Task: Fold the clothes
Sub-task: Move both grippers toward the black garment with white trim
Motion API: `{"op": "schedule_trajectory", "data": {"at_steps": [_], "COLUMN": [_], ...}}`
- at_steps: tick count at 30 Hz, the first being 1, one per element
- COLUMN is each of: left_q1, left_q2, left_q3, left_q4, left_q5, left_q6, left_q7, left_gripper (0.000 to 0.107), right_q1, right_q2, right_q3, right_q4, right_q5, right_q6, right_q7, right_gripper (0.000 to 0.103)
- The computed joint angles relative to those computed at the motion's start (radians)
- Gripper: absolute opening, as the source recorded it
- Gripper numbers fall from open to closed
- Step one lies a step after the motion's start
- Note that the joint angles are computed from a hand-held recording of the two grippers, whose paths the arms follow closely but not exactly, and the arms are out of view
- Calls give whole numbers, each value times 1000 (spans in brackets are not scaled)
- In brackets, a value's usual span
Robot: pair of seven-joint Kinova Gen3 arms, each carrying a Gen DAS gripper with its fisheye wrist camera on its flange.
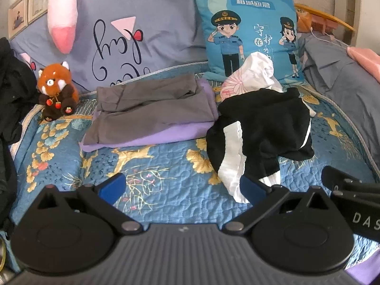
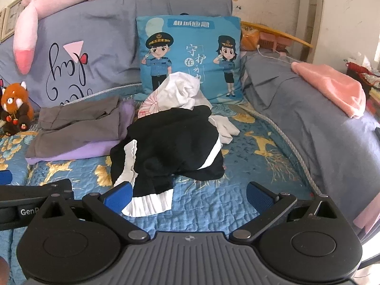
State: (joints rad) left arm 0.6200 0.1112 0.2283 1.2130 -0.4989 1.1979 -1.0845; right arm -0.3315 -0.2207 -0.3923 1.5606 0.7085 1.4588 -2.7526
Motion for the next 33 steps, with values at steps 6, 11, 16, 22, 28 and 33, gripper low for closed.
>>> {"op": "schedule_trajectory", "data": {"at_steps": [6, 11, 16, 22, 28, 33], "left_q1": [19, 7, -3, 16, 37, -109], "left_q2": [0, 25, 49, 92, 99, 37], "left_q3": [-3, -10, -25, -48, -105, -47], "left_q4": [17, -19, -20, -18, 10, 134], "left_q5": [-19, 17, 50, 24, 96, 284], "left_q6": [-2, 22, 21, 33, -39, -242], "left_q7": [11, -21, -16, -20, -56, -93], "left_gripper": [103, 103, 103, 103, 103, 103], "right_q1": [-3, -5, 15, 65, 90, 25], "right_q2": [11, 14, 0, -6, -3, -83], "right_q3": [2, 34, 73, 111, 136, 262], "right_q4": [-10, -3, 38, 68, 99, 216], "right_q5": [-7, -38, -80, -149, -174, -188], "right_q6": [21, 3, -47, -104, -155, -327], "right_q7": [6, 23, 52, 76, 108, 126], "right_gripper": [103, 103, 103, 103, 103, 103]}}
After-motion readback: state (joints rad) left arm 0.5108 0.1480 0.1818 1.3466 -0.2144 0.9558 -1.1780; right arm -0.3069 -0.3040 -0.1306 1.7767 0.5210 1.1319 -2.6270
